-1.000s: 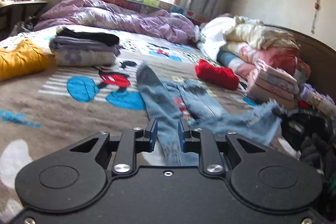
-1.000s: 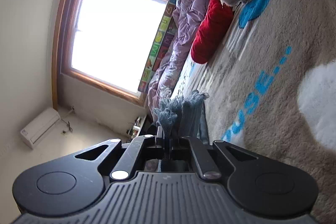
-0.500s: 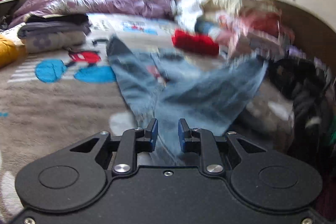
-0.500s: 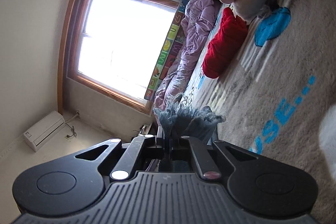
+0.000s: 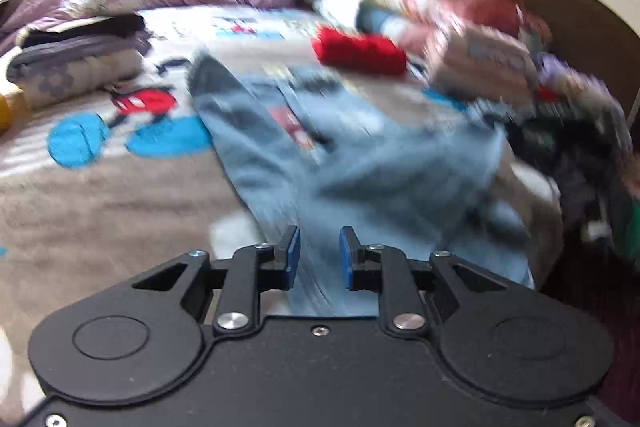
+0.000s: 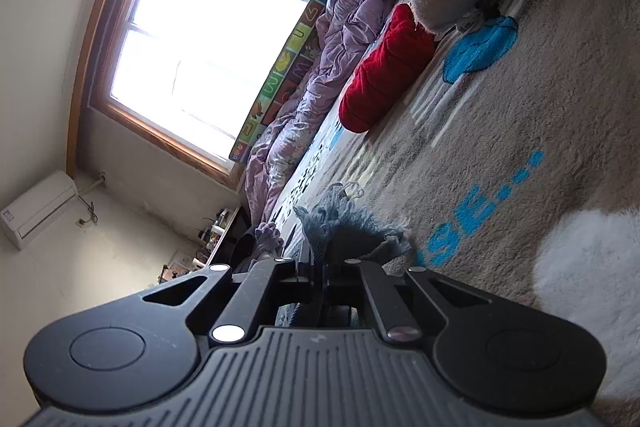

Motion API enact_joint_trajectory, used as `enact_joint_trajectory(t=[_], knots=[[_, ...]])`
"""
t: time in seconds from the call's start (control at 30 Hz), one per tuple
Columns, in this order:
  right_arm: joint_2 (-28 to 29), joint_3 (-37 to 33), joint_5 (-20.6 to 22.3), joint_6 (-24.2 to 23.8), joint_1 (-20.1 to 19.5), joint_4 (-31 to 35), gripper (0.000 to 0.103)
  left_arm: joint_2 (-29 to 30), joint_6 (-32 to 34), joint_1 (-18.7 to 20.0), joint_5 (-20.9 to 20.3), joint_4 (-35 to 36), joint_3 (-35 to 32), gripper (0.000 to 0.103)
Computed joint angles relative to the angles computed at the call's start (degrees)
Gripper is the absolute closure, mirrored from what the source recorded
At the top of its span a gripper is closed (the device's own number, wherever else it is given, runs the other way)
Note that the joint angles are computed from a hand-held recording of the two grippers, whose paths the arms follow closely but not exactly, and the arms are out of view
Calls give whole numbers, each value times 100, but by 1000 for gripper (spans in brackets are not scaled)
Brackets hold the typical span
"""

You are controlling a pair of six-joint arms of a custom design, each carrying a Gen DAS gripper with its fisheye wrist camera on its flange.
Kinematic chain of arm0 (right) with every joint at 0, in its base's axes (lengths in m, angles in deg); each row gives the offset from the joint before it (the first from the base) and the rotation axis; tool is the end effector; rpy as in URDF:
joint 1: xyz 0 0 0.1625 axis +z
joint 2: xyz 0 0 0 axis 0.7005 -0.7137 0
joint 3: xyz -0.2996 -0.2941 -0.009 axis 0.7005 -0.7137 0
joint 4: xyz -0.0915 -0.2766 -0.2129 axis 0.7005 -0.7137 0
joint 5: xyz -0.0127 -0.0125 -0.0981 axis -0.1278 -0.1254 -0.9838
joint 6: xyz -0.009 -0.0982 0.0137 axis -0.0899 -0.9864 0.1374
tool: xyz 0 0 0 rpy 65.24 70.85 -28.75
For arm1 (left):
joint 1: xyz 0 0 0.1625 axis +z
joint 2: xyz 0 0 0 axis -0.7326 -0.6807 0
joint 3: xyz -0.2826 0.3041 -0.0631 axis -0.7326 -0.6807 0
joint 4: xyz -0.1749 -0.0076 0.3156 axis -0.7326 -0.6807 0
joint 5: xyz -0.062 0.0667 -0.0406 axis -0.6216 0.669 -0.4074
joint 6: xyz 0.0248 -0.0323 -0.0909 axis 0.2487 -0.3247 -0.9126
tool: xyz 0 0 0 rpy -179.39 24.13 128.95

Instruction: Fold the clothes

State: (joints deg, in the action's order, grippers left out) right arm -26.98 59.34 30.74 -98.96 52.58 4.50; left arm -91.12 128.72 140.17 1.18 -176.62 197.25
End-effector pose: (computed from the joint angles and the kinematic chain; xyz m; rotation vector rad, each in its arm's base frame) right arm 0.2125 -0.5042 -0.1066 0.0527 2.4147 -1.4263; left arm 0.1640 -0.4593 0.3859 0.8420 2.4597 -0.9991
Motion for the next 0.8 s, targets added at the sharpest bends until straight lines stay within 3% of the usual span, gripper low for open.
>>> enact_joint_trajectory(t=[0.3, 0.8], knots=[[-32, 52, -4, -122, 7, 8, 97, 1045, -290, -116, 268, -636, -1200, 85], [-137, 150, -252, -310, -146, 300, 97, 2482, -229, -159, 556, -306, -3159, 85]])
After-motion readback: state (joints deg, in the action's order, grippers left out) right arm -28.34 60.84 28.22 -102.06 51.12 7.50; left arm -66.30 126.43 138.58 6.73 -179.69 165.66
